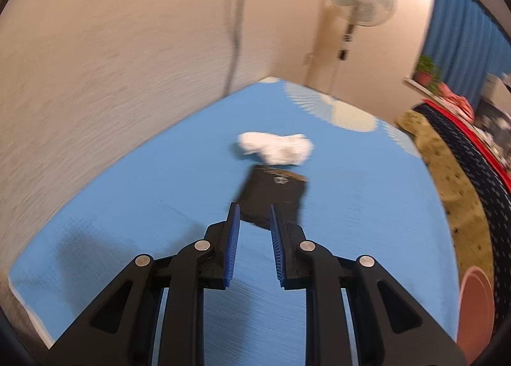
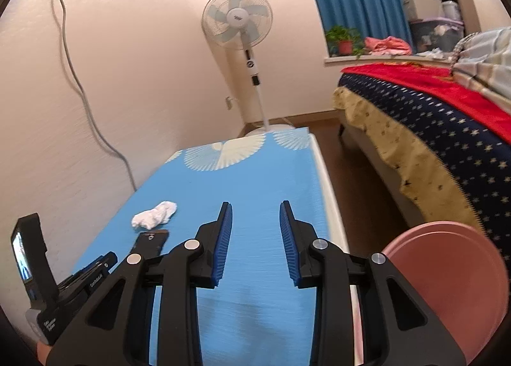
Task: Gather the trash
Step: 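Move both open tools back over the black pouch and white tissue, then grasp the black pouch with the left tool while the right tool grasps the white tissue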
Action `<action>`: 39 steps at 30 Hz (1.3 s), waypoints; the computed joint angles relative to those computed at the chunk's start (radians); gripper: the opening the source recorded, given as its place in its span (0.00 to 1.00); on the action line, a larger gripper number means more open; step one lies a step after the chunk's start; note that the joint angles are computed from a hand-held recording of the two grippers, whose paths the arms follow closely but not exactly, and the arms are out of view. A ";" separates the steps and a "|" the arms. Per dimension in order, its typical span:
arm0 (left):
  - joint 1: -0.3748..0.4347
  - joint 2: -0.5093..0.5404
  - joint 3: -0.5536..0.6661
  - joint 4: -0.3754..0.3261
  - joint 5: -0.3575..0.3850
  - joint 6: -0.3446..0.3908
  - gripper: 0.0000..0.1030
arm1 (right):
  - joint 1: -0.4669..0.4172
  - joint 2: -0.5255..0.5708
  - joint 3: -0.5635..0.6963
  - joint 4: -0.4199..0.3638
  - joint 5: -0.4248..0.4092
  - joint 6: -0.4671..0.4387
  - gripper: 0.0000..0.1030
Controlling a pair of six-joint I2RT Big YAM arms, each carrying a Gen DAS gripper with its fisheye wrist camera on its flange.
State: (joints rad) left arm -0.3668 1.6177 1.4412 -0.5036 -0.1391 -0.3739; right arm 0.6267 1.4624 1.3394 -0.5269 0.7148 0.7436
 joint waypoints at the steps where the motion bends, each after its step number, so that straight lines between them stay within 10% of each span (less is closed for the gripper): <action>1: 0.012 0.011 0.012 -0.010 0.000 -0.015 0.19 | -0.005 0.009 0.003 0.013 -0.019 -0.003 0.30; 26: 0.076 0.217 0.246 -0.163 0.233 -0.071 0.17 | -0.086 0.257 0.243 0.038 -0.370 -0.140 0.31; 29: 0.079 0.220 0.247 -0.164 0.255 -0.071 0.02 | -0.105 0.325 0.342 0.003 -0.436 -0.174 0.32; 39: 0.087 0.185 0.195 -0.110 0.157 -0.139 0.00 | -0.140 0.619 0.744 -0.211 -0.652 -0.202 0.34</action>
